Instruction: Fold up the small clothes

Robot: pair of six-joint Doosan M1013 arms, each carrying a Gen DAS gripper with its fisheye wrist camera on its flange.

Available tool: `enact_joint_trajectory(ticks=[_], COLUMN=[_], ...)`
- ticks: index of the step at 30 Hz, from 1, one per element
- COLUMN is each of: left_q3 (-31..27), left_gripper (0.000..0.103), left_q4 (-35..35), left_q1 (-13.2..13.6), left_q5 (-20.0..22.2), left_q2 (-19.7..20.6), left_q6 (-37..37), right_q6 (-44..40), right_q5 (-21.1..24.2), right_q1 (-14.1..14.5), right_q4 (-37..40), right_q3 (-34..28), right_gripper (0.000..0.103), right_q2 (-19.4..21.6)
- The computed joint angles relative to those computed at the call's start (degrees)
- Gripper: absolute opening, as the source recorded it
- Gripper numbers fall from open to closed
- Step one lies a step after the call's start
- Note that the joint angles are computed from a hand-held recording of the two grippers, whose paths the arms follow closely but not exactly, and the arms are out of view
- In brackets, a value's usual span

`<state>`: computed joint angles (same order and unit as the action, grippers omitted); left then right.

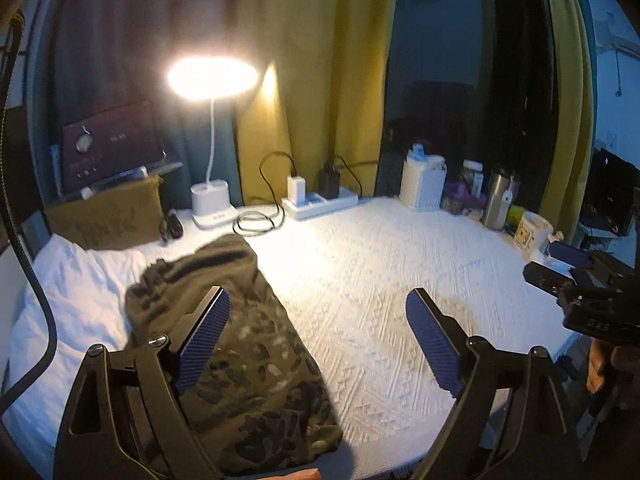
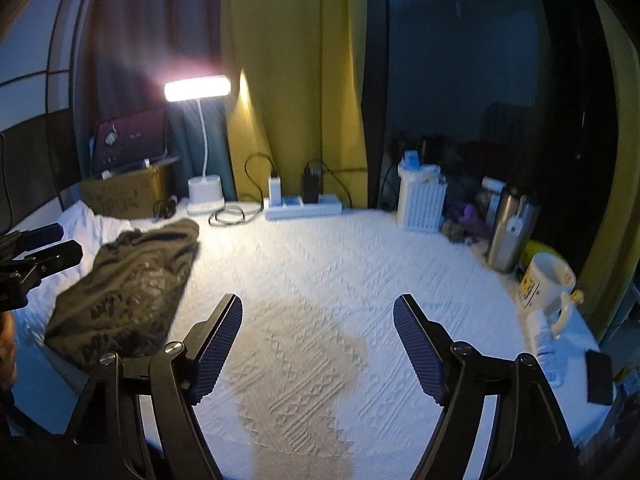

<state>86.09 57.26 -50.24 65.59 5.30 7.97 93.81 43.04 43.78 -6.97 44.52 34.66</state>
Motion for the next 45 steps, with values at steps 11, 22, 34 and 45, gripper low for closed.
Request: enact_joint_trajectory(ticks=[11, 22, 34, 45], left_q3=[0.28, 0.90, 1.12, 1.15], left_gripper=[0.092, 0.093, 0.094, 0.094], left_q4=[7.58, 10.46, 10.45, 9.80], left_q1=[-2.38, -3.57, -3.71, -3.56], left_q5=[1.74, 3.06, 3.45, 3.33], left_q2=[-1.46, -2.46, -2.54, -2.61], left_q6=[-2.12, -4.04, -4.22, -3.85], right_q6=[0.24, 0.35, -0.72, -0.60], right_q5=[-6.84, -8.99, -8.65, -8.51], right_q1=[0.82, 1.47, 1.36, 1.36], right_q4=[-0.97, -1.86, -0.65, -0.70], right_q3=[2.62, 3.60, 3.39, 3.45], right_gripper=[0.089, 0.090, 0.090, 0.090], right_q2=[-3.60, -4.97, -4.85, -4.80])
